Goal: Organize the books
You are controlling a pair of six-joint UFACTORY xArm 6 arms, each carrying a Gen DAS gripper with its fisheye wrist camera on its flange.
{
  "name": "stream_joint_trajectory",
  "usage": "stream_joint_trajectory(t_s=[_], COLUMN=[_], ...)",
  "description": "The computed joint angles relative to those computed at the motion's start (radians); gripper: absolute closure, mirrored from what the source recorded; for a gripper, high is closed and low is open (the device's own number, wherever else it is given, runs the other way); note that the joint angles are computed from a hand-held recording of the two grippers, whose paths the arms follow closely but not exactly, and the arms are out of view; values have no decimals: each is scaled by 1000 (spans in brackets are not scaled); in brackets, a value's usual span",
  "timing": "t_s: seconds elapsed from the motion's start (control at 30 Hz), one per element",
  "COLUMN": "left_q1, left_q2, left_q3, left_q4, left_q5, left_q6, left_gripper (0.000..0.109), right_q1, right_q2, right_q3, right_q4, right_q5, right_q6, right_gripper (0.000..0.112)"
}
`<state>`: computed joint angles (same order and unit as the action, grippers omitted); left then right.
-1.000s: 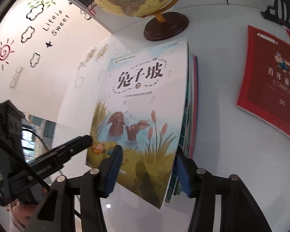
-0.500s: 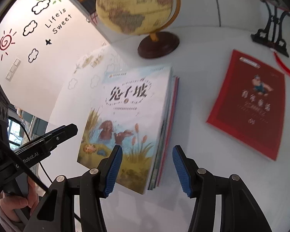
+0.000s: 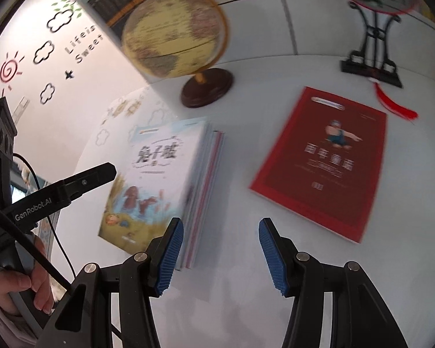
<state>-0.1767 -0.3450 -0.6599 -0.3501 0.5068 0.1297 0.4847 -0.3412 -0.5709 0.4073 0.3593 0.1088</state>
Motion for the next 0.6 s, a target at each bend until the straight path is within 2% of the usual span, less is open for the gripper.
stream_joint_trajectory(t_s=[0.1,0.2,0.33,0.37,0.53,0.6], left_q1=[-48,-89,-146,-156,-198,-210], left_q2=[42,82,160,182,319,367], left_q3=[-25,-45,-96,-111,-224,-259], left_q4=[-15,-18,-12,-5,8,-10], left_q5=[13,10,-4,-10,11,14], left_q6=[-22,-35,-52,-57,-88,-90], left_gripper=[66,60,40,38,38,38], right_q1=[-47,-105,-182,-199,-265,-279], right_q2=[-39,-75,-97,-99,-78,-43], right_q3=[52,98,137,145,169,153], right_q4=[20,72,155,174,335,487], right_q5=[-5,3,4,0,-76,-103], right_q6=[-14,-39,-91,-108,-257,-398], right_gripper=[60,60,60,60,60,60])
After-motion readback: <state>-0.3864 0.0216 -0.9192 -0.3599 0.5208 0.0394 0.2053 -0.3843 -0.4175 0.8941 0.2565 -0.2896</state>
